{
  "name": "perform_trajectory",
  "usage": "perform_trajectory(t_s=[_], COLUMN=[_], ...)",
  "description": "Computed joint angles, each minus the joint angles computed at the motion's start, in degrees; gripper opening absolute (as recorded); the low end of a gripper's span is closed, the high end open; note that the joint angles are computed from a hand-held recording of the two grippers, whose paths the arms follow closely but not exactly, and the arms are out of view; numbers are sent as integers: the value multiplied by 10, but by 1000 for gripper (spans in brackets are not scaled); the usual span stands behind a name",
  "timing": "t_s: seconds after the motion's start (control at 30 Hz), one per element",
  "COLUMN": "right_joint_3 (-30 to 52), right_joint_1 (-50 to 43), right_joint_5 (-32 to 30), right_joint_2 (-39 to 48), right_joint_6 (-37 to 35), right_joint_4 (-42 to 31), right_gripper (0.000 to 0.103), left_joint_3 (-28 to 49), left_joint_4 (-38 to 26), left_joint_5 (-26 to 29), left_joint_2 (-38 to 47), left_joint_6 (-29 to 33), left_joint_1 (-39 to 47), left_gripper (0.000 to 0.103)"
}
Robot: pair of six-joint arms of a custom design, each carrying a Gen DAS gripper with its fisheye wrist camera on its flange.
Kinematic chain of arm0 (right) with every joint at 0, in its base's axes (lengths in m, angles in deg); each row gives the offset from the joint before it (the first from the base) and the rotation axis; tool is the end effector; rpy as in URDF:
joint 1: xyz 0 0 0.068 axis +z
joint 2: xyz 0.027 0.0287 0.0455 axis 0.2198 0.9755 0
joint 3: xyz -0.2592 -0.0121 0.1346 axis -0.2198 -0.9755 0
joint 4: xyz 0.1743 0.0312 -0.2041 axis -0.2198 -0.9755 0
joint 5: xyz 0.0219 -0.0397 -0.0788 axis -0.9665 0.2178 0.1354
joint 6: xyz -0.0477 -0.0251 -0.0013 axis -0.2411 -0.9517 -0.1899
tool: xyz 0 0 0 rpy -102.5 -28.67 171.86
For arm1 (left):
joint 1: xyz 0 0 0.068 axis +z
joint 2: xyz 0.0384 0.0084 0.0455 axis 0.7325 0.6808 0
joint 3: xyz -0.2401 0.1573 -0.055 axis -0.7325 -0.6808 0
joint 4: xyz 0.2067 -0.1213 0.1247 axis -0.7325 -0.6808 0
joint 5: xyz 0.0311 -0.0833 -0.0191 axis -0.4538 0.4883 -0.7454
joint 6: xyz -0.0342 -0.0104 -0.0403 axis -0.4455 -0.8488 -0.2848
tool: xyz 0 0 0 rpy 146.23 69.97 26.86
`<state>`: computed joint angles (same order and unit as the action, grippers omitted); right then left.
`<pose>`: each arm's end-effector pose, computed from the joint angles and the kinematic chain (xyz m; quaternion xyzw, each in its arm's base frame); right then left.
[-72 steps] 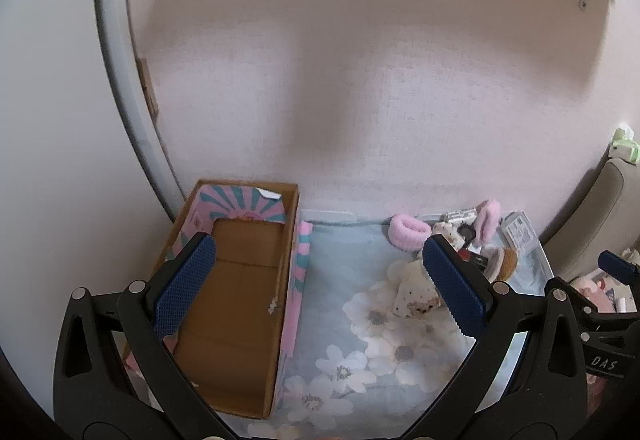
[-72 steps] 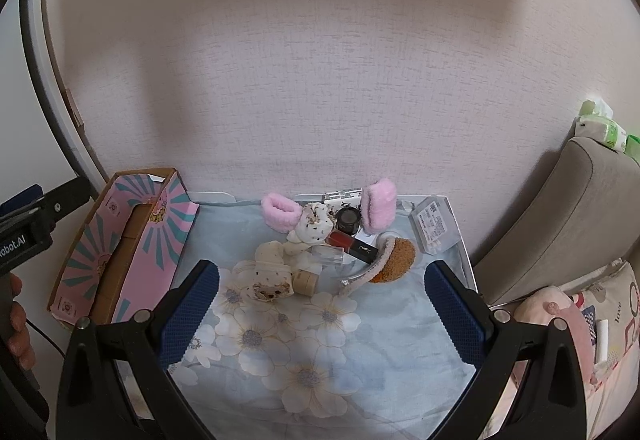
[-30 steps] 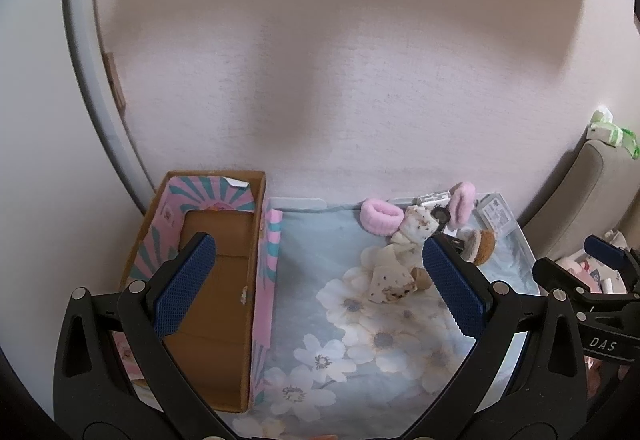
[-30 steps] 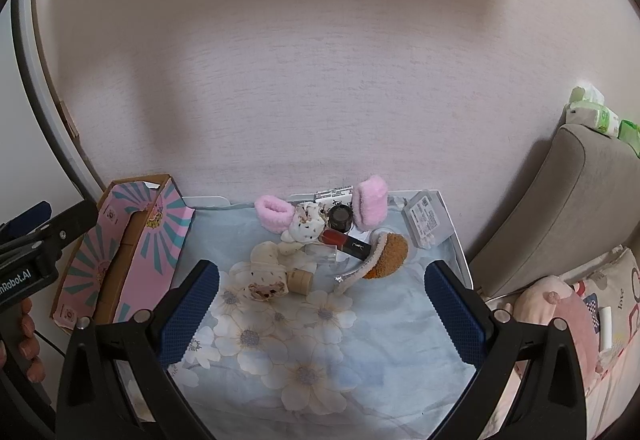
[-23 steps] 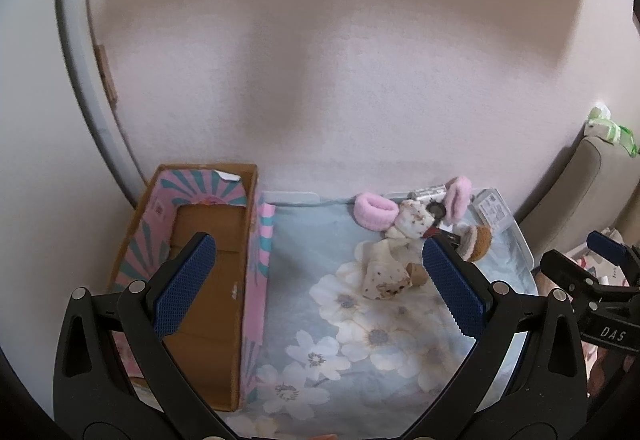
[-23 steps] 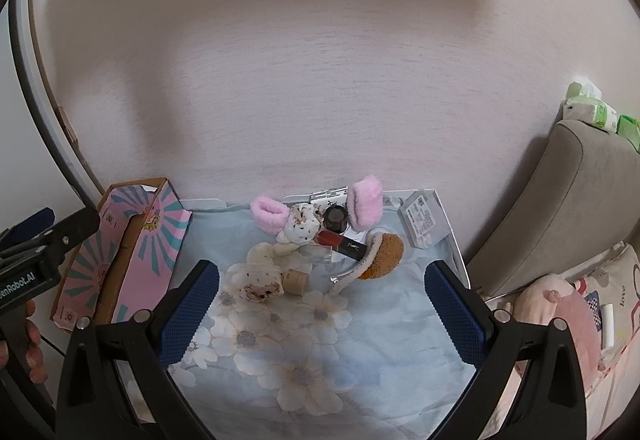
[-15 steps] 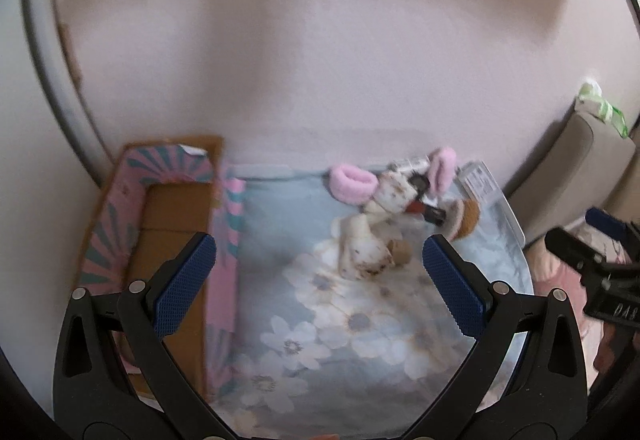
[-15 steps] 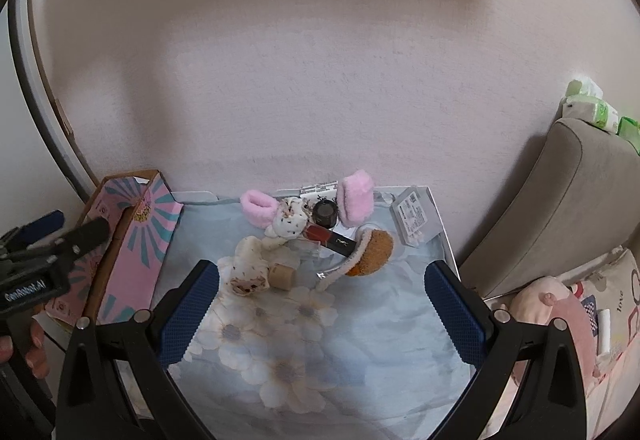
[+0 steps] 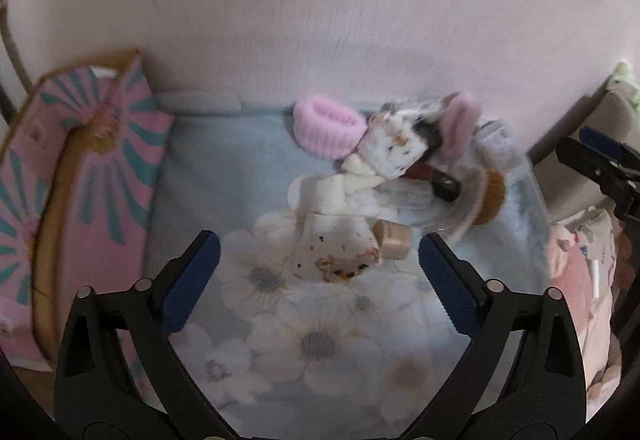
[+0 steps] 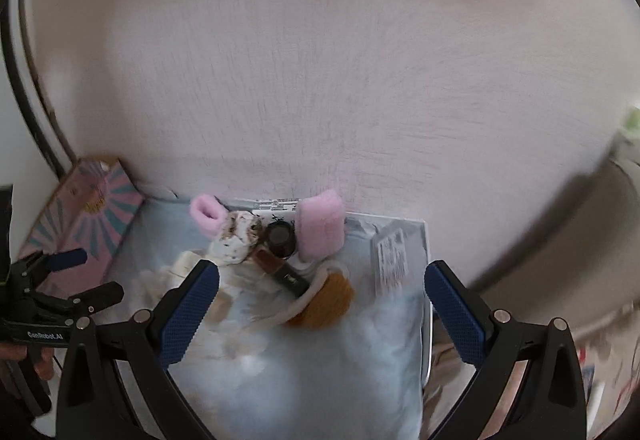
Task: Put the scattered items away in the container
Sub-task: 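Grasp the white sock with the left tool while the right tool grasps the pink hair tie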
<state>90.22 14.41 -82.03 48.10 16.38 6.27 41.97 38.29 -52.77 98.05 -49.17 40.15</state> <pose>0.2822 0.0104 0.2645 -0.0637 0.9354 0.0154 0.3475 0.2882 -0.0425 0.1824 0.0958 0.9554 -0.1132 0.2555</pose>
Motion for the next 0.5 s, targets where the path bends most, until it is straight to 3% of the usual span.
perform_trajectory(t_s=[0.17, 0.3, 0.43, 0.5], right_joint_3=[31, 52, 69, 82], right_joint_1=[-35, -42, -44, -43], right_joint_5=[-50, -63, -77, -80], right_joint_2=[119, 186, 229, 250], right_joint_6=[-76, -106, -115, -125], right_joint_4=[49, 84, 104, 104], right_gripper=[97, 88, 86, 78], left_joint_3=[4, 0, -4, -8], left_joint_4=[38, 71, 100, 115], left_joint_5=[-12, -9, 8, 6], left_joint_2=[81, 123, 151, 154], left_joint_6=[-57, -96, -124, -129], left_joint_1=[-22, -26, -23, -27], left_gripper=[93, 77, 71, 63])
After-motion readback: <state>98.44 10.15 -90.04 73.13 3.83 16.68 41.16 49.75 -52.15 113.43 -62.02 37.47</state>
